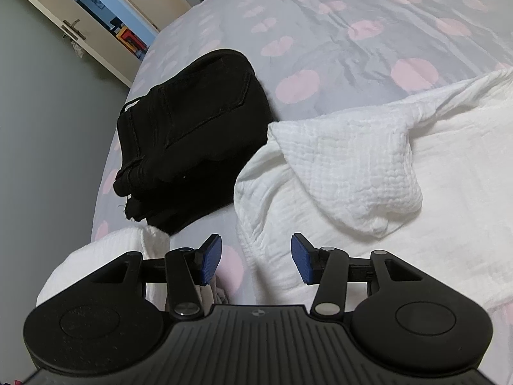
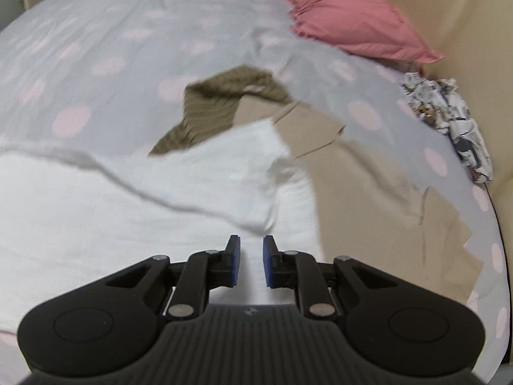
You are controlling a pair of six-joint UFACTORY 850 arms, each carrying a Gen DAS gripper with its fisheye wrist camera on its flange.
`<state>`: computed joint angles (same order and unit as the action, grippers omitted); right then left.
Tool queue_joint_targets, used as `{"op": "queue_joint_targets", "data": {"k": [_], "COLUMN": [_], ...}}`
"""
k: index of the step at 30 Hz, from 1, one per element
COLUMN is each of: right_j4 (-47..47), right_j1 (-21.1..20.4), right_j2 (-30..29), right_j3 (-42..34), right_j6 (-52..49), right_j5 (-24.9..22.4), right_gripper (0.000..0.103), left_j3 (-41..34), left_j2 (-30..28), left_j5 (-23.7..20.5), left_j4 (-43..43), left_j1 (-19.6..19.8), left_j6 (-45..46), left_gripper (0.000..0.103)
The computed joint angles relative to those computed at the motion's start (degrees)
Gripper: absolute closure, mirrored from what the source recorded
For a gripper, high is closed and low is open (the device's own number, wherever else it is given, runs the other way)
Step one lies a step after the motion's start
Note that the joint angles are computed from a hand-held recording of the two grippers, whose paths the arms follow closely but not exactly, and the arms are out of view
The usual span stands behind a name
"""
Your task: Fold clothes
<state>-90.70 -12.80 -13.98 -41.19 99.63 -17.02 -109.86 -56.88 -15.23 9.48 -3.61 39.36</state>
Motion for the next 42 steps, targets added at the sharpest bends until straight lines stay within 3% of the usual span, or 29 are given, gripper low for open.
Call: {"op": "queue_joint_targets", "data": {"k": [12, 18, 20, 28, 33, 37, 42], "right_j4": [-10.43, -9.14, -8.38, -8.03, -8.02, -7.37, -14.11], "right_j1": [0.06, -0.25, -0.41, -0.97, 0.46, 0.92, -0.83], "right_j2": [-7.31, -7.25, -5.99, 3.51, 9.60, 12.15, 12.76], "right_j3": [-9.21, -10.36, -8.99, 1.44, 8.04, 11.77, 14.90], "right_j6": [9.56, 10.68, 10.94, 22.17, 29.06, 33.60, 46.60], "right_j5": [-6.12, -7.87, -8.24, -6.67, -6.86, -6.57, -4.33], "right_gripper": [0.085, 0.081, 0.075, 0.072, 0.064, 0.055, 0.055], "left_j3": [-1.42, -1.76, -1.63, -0.62, 1.16, 2.52, 3.48], "left_j2": [-1.12, -1.57, -1.48, -0.58, 1.06, 2.43, 3.69], "left_j5": [-1.21, -1.27, -1.13, -0.37, 0.33, 0.02, -1.80], "left_j4": [3.84, 5.01, 4.72, 0.56, -5.90, -12.67, -16.99], "left_j1": [-0.03, -0.29, -0.26, 0.07, 0.22, 0.40, 0.54], "left_j6": [-3.38, -3.33, -2.95, 0.93, 6.51, 11.77, 13.87], "left_gripper": [0.057, 0.057, 0.057, 0.057, 0.057, 0.057, 0.057]}}
